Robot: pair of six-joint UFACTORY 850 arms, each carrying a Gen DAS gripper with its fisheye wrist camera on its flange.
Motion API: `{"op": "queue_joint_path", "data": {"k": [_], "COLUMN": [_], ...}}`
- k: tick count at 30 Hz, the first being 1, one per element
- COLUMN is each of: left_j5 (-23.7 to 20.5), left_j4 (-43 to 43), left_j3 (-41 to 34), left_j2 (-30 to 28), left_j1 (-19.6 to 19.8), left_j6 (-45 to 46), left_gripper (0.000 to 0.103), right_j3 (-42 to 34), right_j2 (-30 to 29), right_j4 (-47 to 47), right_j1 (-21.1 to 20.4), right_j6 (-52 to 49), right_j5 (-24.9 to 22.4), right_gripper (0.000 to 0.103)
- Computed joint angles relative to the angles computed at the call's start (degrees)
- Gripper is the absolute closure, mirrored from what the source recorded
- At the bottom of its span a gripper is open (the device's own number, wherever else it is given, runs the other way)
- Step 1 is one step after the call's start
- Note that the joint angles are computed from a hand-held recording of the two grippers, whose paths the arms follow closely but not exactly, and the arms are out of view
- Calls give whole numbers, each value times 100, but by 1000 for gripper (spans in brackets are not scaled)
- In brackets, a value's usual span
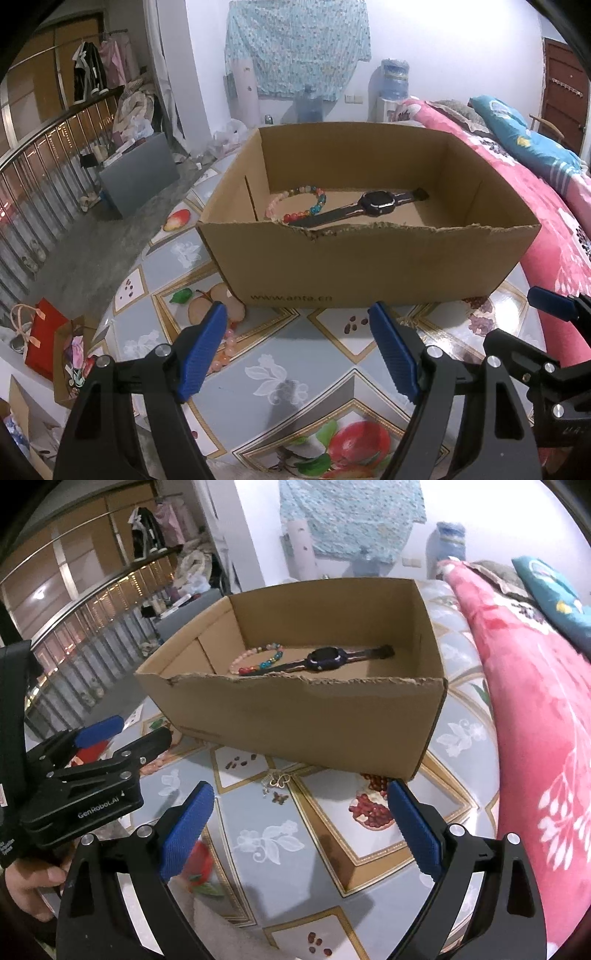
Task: Organize jewelry
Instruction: 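Move both grippers toward the gold butterfly earrings beside the box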
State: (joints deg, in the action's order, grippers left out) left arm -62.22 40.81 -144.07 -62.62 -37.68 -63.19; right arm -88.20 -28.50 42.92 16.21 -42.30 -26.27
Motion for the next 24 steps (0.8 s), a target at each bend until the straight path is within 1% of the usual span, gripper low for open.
{"op": "queue_joint_path", "data": {"k": [3, 4, 9, 11, 14, 15, 19, 20, 23, 24], "left_j5": [139, 179, 700, 855, 1057, 1132, 1531, 1619, 1962, 2018], "left_j4": [20, 31, 283, 485, 684, 731, 944, 1001, 1043, 1067], "left_j3": [216, 277, 1272, 1695, 2209, 2369, 2921, 3028, 3302, 3340], "left_j2": [108, 138, 680, 909, 1188, 1271, 1550, 1597, 1716, 1727], "left_j1": [-2, -8, -21, -31, -12, 2, 54, 62, 91, 91], "left_j6": [-59, -80, -415, -544, -655, -709, -923, -971, -1033, -1030], "left_gripper": [26, 26, 26, 26, 25, 25, 24, 24, 24, 24], "right_j3": [23, 28, 214, 238, 272, 280, 462, 546, 782, 835], "right_j2": [24, 28, 164, 169, 180, 181, 262, 296, 384, 398], "right_j4": [-255, -286, -993, -1237, -1888, -1972, -1499, -1170, 212, 487], "right_j1": [52, 65, 233, 306, 414, 438, 402, 363, 231, 191], "right_j6": [216, 240, 846, 1059, 1746, 1867, 1609, 1344, 106, -167], "right_j5": [89, 114, 575, 671, 839, 873, 1093, 1177, 1303, 1296], "right_gripper": [12, 10, 8, 8, 8, 8, 8, 8, 8, 8]}}
